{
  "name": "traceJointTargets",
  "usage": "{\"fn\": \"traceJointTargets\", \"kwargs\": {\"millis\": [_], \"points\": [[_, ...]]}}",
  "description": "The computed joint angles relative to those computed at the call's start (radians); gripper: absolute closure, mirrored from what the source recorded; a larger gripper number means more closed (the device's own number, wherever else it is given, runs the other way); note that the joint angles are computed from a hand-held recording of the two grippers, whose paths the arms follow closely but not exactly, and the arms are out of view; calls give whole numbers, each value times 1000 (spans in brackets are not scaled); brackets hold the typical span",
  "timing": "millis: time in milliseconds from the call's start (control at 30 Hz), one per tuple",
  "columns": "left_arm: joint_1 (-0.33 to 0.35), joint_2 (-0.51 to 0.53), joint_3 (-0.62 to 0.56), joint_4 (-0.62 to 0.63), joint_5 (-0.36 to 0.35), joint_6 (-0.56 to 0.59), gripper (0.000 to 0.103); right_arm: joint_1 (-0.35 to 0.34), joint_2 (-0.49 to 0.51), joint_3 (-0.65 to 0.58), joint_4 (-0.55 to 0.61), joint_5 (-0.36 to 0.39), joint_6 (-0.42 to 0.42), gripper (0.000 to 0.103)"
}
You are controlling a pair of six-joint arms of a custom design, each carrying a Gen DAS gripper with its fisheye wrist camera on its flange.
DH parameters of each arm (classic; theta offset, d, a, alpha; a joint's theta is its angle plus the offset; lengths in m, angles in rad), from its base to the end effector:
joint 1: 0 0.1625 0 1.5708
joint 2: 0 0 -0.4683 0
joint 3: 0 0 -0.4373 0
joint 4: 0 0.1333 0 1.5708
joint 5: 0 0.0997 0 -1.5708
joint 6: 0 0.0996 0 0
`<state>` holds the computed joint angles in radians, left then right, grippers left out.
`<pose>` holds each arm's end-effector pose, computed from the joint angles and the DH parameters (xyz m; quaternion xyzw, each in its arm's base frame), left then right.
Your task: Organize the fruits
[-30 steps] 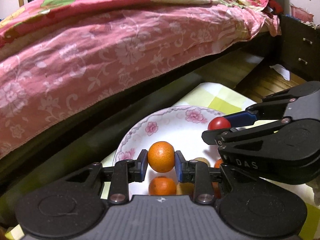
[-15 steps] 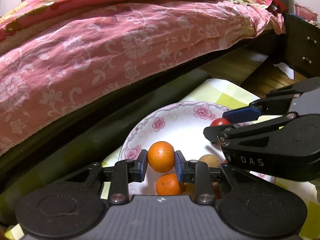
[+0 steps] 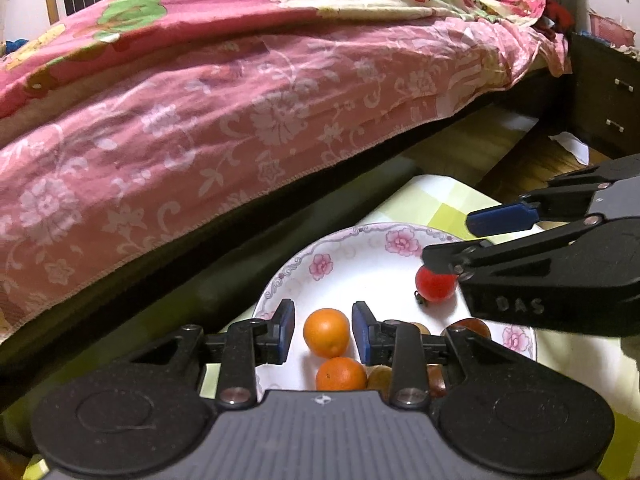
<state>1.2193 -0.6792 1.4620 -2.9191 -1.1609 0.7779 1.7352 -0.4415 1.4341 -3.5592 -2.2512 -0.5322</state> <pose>-0.1156 -0.8177 0.1246 0.4552 0.8246 -0.2256 0.2488 0.1976 -0.7595 0.0379 0.1329 -0.8329 0.3890 0.3705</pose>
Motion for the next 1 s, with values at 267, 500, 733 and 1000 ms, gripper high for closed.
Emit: {"fn": "traceJointTargets", "kwargs": {"millis": [267, 500, 733, 1000], "points": [[-11, -52, 69, -29, 9, -19, 63, 14, -18, 32, -64, -21, 14, 66], [-29, -118, 165, -44, 14, -37, 59, 37, -45, 101, -110, -59, 41, 66], [-45, -182, 249, -70, 10, -90, 49, 63, -76, 181, -132, -107, 95, 66], [-57, -244, 350, -127, 33, -121, 42, 97, -92, 266, -155, -126, 175, 66]]}}
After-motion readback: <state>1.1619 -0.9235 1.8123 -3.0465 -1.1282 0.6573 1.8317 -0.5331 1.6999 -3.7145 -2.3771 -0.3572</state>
